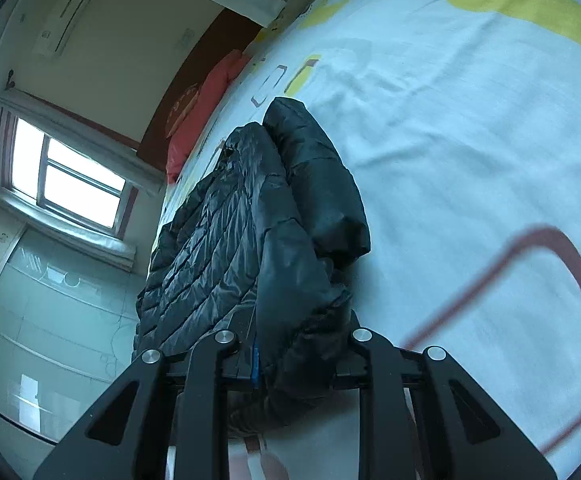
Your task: Fold large clothes
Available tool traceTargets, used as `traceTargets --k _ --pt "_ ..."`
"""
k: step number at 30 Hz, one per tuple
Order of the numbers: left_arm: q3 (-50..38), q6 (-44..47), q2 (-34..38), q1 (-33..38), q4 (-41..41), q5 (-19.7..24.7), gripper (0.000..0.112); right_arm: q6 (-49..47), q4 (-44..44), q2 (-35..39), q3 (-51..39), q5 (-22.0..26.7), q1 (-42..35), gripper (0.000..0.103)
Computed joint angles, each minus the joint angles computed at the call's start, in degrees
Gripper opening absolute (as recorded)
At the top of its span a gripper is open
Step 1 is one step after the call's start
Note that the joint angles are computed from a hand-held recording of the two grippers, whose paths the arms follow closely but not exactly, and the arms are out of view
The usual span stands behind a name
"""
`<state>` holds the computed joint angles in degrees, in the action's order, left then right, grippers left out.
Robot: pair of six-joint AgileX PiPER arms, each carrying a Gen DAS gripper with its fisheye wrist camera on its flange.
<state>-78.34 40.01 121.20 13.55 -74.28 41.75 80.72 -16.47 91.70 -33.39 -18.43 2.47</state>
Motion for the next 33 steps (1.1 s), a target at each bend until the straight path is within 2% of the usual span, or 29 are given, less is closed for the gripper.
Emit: traceTargets --k 5,9,11,12,13,15,16,19,20,21,22,24,27,30,33 --pt "8.0 5.2 -4.9 2.8 -1.7 1.1 0.026 1.4 -0.9 -3.1 4.4 -1.8 0.8 0.023" --pt "9.0 8.1 -5.1 3.5 -3.2 2.3 0.029 2.0 -1.5 -3.1 6.7 -5.1 0.4 0.026" --pt "8.7 7.1 -4.7 3.8 -3.3 2.8 0.036 2.6 -0.7 -3.2 7.6 -6.1 0.1 0.034" --pt "8.7 6.3 -4.7 4.0 -3.2 2.7 0.043 0.9 1.7 -4.2 9.2 -6.4 0.4 0.037" --pt "9.0 5.3 -5.1 4.2 -3.0 2.1 0.053 -1.0 4.4 -5.0 9.8 -6.0 0.8 0.043" --pt "9.7 5.2 -5.9 4.8 -3.2 1.2 0.066 -5.7 11.1 -7.5 11.6 -5.1 2.0 0.055" --pt "10.3 6.4 -6.0 5.3 -3.9 1.2 0.067 -6.3 12.2 -7.9 12.4 -5.5 1.6 0.059" --pt "9.9 6.5 -5.4 5.8 -3.6 0.7 0.067 -2.7 8.5 -7.3 13.5 -7.6 -0.2 0.057" --pt "9.9 7.4 -5.0 6.0 -4.1 0.9 0.062 -2.2 7.6 -6.9 13.7 -8.4 -0.7 0.045" --pt "10.0 8.4 -4.7 6.2 -4.3 1.1 0.05 -0.2 4.4 -5.7 13.4 -9.2 -1.5 0.039" --pt "9.4 9.1 -3.9 6.0 -3.7 1.5 0.045 0.3 3.6 -4.9 13.2 -9.4 -1.8 0.037" --pt "9.2 9.9 -3.2 5.9 -3.8 1.3 0.043 0.3 3.7 -4.7 13.4 -9.7 -1.6 0.037" --pt "8.9 10.0 -3.0 6.1 -3.3 1.7 0.044 2.5 -0.1 -6.0 12.9 -7.9 -2.6 0.037" --pt "8.2 7.8 -4.3 6.4 0.6 0.6 0.057 4.4 -2.4 -9.0 13.1 -4.8 -3.7 0.039" --pt "8.7 6.7 -5.9 7.7 2.7 0.3 0.061 2.9 -2.0 -13.6 13.8 0.2 -4.9 0.04"
